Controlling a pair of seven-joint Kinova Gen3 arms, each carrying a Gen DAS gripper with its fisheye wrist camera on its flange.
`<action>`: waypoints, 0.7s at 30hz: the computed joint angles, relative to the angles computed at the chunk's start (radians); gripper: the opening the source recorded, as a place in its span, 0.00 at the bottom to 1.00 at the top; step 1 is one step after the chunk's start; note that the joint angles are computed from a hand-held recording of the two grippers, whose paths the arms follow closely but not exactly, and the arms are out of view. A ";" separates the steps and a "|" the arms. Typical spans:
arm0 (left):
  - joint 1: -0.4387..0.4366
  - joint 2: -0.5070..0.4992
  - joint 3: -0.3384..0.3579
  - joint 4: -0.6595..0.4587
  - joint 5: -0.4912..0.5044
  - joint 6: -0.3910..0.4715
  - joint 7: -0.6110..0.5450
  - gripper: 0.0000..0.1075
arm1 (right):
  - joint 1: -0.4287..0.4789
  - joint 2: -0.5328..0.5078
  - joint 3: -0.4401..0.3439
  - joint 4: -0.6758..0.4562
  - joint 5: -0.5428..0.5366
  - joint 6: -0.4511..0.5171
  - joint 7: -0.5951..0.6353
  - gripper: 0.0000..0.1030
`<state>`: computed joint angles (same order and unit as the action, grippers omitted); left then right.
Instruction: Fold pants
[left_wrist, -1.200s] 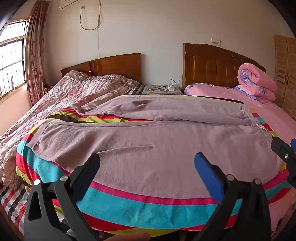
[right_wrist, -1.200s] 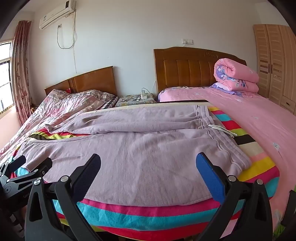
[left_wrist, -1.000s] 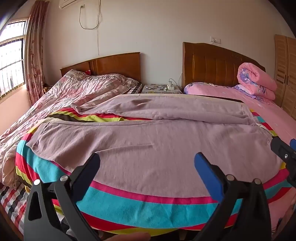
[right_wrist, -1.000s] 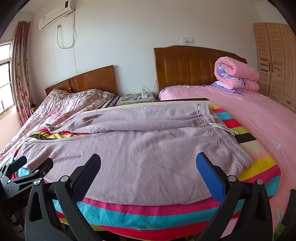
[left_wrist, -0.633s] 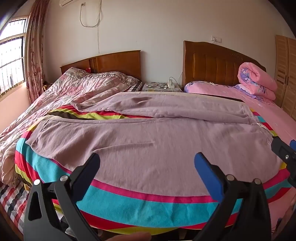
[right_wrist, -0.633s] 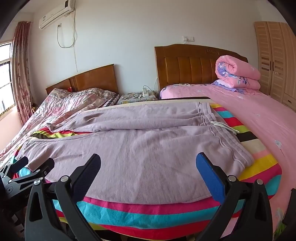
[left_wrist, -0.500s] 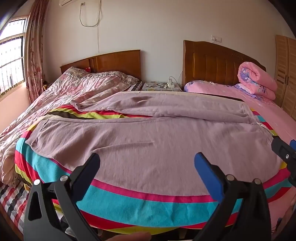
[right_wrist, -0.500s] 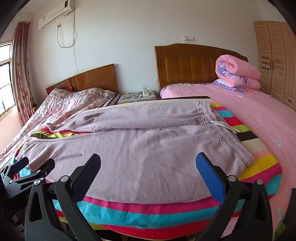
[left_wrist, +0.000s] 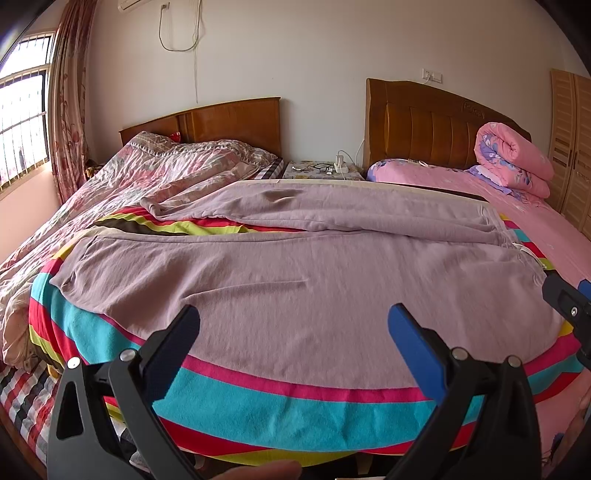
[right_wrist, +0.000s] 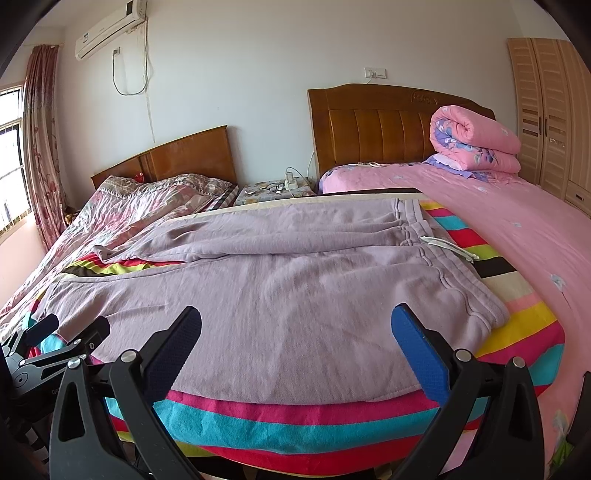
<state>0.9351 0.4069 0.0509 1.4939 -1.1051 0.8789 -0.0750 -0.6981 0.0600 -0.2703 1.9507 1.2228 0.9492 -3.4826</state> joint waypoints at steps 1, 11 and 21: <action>0.000 0.000 0.000 0.000 0.000 0.000 0.000 0.94 | 0.000 0.000 0.000 0.000 0.000 -0.001 0.000 0.96; -0.004 -0.002 0.001 0.003 0.004 -0.004 -0.004 0.94 | 0.003 0.001 -0.007 0.005 0.002 -0.003 -0.010 0.96; -0.004 -0.002 0.001 0.003 0.006 -0.004 -0.006 0.94 | -0.002 0.004 0.000 0.005 0.001 -0.007 -0.015 0.96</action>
<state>0.9307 0.4051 0.0518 1.4966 -1.0987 0.8748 -0.0810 -0.7005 0.0637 -0.2706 1.9561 1.2236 0.9422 -3.4976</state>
